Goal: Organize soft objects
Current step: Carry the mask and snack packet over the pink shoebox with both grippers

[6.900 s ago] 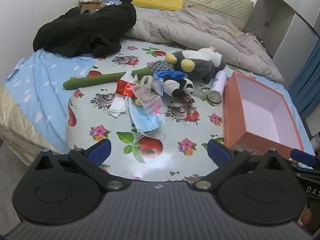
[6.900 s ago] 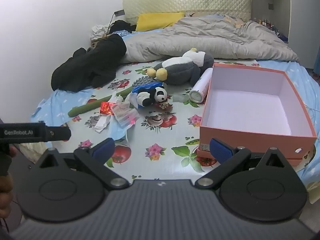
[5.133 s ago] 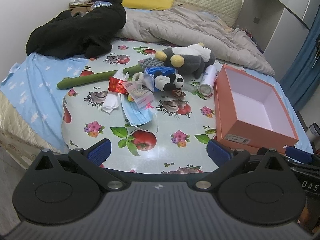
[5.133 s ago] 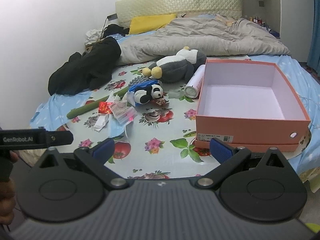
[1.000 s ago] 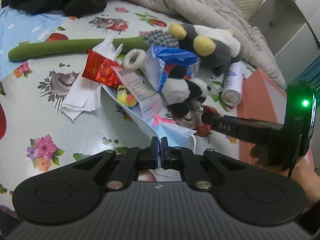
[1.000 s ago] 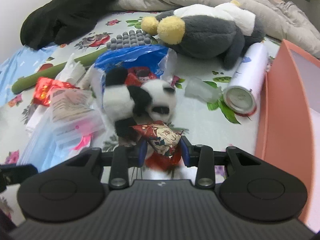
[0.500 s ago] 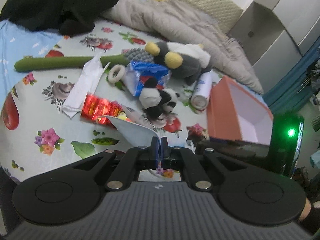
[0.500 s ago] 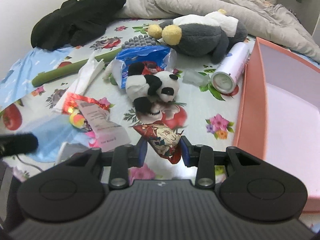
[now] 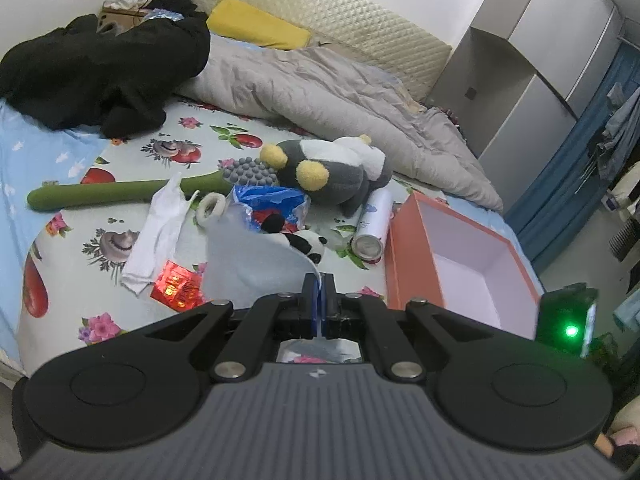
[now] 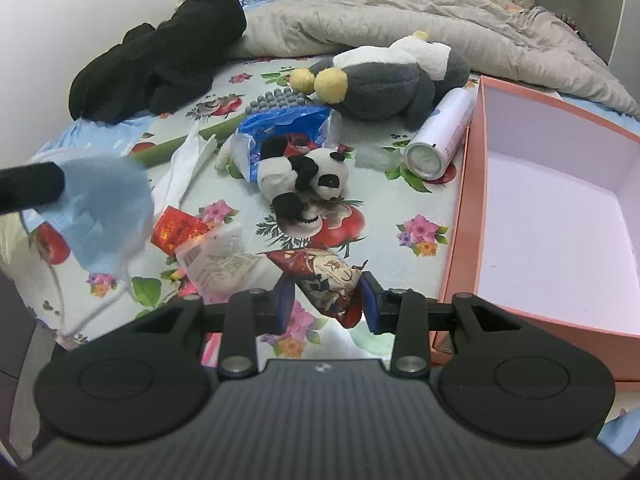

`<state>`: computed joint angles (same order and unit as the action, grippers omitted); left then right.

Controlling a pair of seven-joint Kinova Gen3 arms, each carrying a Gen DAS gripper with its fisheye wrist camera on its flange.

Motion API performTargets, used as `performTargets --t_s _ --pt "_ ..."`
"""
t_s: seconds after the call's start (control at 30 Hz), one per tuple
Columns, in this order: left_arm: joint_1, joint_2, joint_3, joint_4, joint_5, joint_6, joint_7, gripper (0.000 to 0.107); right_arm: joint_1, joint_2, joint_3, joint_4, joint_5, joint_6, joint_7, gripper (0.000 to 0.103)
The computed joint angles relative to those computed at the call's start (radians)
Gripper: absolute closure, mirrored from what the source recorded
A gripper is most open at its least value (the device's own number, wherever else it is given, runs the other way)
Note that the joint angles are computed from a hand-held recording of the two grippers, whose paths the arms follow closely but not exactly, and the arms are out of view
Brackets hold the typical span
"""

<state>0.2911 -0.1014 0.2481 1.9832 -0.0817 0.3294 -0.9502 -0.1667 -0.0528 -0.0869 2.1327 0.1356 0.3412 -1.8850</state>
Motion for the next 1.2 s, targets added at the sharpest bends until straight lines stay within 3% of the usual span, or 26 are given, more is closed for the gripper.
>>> performTargets --t_s 0.1,0.37,0.67,0.9,1.2 --pt "0.022 0.003 -0.025 0.000 0.015 0.006 -0.007 0.106 -0.003 -0.013 0.016 0.006 -0.051 0.000 0.041 0.064" --pt "0.004 0.006 0.017 -0.031 -0.031 0.010 0.012 0.106 0.000 -0.072 0.052 0.002 -0.166 0.004 0.148 0.064" --pt "0.046 0.022 0.047 -0.074 -0.086 0.008 0.039 0.106 0.051 -0.168 0.056 0.022 -0.176 0.009 0.157 0.064" --pt "0.106 0.050 0.043 -0.114 -0.044 -0.019 -0.024 0.106 0.129 -0.243 0.033 0.047 -0.131 0.022 0.093 0.064" --pt "0.208 0.153 0.037 -0.250 -0.056 -0.014 -0.103 0.105 0.200 -0.325 0.090 0.078 -0.110 0.032 0.076 0.064"
